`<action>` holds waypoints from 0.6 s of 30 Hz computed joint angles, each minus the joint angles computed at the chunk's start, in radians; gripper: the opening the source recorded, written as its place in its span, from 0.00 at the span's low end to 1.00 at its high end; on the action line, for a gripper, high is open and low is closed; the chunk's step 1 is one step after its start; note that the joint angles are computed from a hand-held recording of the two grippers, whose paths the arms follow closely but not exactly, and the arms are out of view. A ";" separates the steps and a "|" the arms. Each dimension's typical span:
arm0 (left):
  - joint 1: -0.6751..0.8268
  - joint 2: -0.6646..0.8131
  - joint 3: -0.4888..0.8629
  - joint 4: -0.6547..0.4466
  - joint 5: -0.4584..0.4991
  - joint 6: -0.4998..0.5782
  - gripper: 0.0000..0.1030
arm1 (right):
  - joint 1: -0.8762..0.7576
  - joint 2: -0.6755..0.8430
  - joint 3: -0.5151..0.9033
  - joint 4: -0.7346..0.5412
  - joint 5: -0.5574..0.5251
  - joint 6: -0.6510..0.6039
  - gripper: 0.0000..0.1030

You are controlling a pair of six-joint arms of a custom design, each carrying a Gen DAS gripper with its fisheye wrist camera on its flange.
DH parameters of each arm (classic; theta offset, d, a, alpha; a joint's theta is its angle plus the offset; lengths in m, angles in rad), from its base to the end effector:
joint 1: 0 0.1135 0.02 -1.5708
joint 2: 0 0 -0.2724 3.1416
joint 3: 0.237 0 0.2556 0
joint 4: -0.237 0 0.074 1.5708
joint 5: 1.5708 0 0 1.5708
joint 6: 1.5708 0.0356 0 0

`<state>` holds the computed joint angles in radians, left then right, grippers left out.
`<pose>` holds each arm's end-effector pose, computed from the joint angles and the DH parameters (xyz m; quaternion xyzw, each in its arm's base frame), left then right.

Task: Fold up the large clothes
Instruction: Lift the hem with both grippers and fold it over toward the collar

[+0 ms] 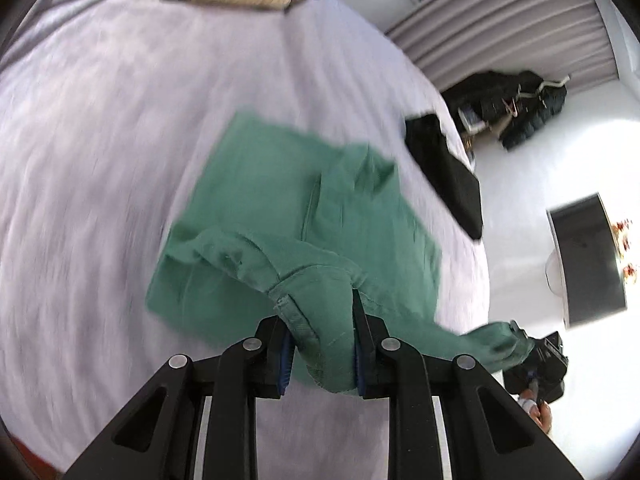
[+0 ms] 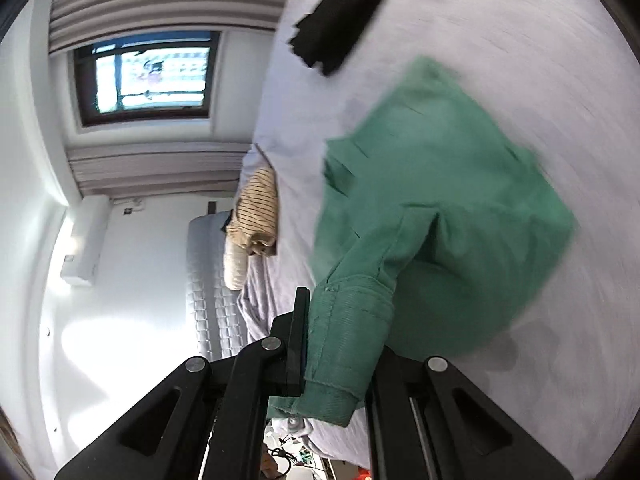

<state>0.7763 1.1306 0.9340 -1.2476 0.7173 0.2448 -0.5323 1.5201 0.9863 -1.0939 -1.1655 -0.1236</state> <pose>0.1392 0.1038 0.2702 -0.2240 0.9075 -0.2767 0.2229 0.2282 -0.0965 0.2229 0.1847 0.8141 0.5284 0.1547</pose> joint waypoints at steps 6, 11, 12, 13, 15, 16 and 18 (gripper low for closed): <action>-0.272 0.302 0.080 0.461 -0.160 -0.314 0.24 | 0.241 0.297 0.254 0.416 0.136 0.409 0.07; -0.374 0.584 0.152 0.609 -0.260 -0.326 0.24 | 0.324 0.492 0.364 0.563 0.298 0.541 0.07; -0.390 0.630 0.175 0.614 -0.283 -0.323 0.25 | 0.330 0.529 0.394 0.562 0.322 0.546 0.07; -0.402 0.664 0.190 0.620 -0.309 -0.318 0.25 | 0.337 0.552 0.409 0.566 0.344 0.555 0.07; -0.407 0.706 0.222 0.603 -0.338 -0.312 0.35 | 0.346 0.581 0.418 0.601 0.359 0.596 0.10; -0.408 0.717 0.245 0.583 -0.359 -0.319 0.44 | 0.346 0.591 0.419 0.610 0.365 0.618 0.11; -0.399 0.674 0.236 0.598 -0.417 -0.324 0.76 | 0.341 0.607 0.433 0.608 0.363 0.649 0.21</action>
<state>0.3776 1.8047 1.1700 -0.6494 0.3006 -0.0796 -0.1914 2.1268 1.4189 -0.4861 -0.8029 0.5254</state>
